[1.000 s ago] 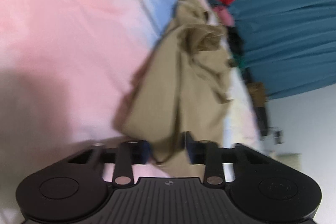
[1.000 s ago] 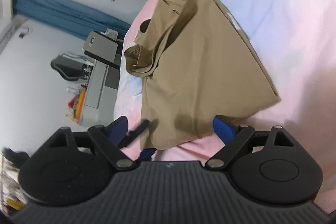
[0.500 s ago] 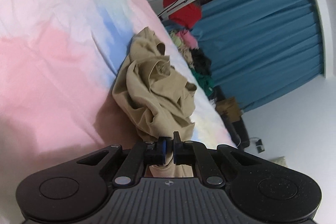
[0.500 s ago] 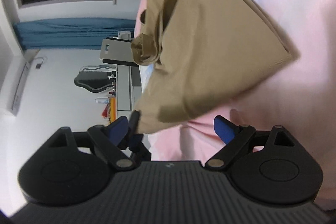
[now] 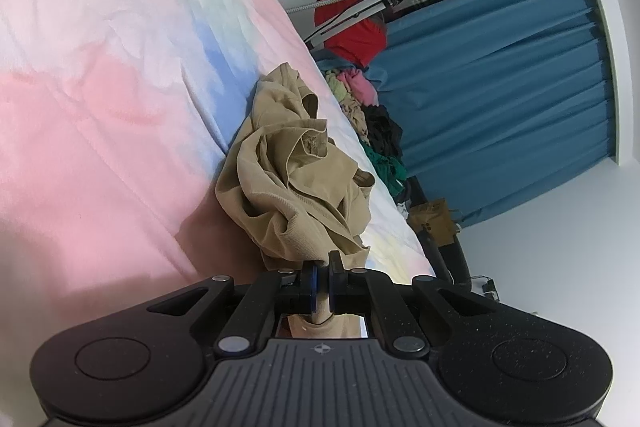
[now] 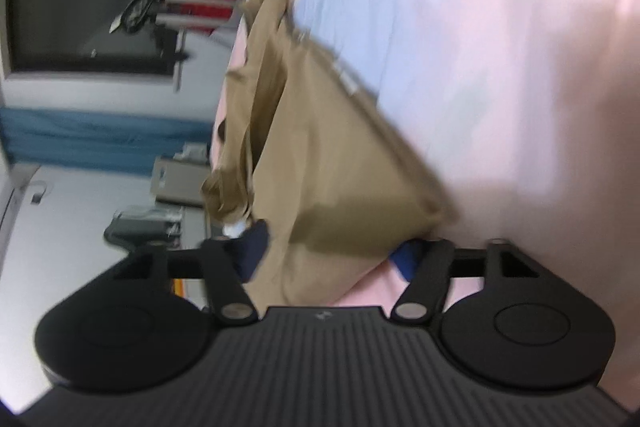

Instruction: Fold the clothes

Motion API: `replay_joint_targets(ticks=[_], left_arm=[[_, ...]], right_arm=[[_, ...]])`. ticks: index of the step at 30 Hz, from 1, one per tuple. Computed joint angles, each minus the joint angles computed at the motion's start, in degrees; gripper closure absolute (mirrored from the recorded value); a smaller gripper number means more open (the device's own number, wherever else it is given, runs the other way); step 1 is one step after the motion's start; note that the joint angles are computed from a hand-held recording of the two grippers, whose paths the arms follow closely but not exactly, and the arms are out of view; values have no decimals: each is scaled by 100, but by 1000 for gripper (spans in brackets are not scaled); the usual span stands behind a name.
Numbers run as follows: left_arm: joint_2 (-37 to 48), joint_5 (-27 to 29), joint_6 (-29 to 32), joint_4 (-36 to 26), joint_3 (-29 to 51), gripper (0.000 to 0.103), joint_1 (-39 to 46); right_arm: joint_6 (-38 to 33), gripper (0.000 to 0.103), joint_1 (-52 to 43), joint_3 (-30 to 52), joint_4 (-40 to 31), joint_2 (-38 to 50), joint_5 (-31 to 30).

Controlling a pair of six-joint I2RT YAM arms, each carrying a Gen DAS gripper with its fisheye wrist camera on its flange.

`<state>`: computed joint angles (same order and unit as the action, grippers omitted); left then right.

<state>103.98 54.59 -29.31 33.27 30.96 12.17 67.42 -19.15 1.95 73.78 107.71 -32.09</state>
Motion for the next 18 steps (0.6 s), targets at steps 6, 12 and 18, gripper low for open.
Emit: replay_joint_targets(ticks=[6,12,18], left_arm=[[-142,-134,-39,317,-117,99,-38],[-1235,104,-25,-207,-258,99,199],[-3339,904,977,-2545,-428,99,972]], right_arm=[[-694,89,180,-43,-1205,-1341,504],[-1289,90,-62,253,-4430,-4817,404],[-1846,91,-654,876,-7914,-7789,-336]])
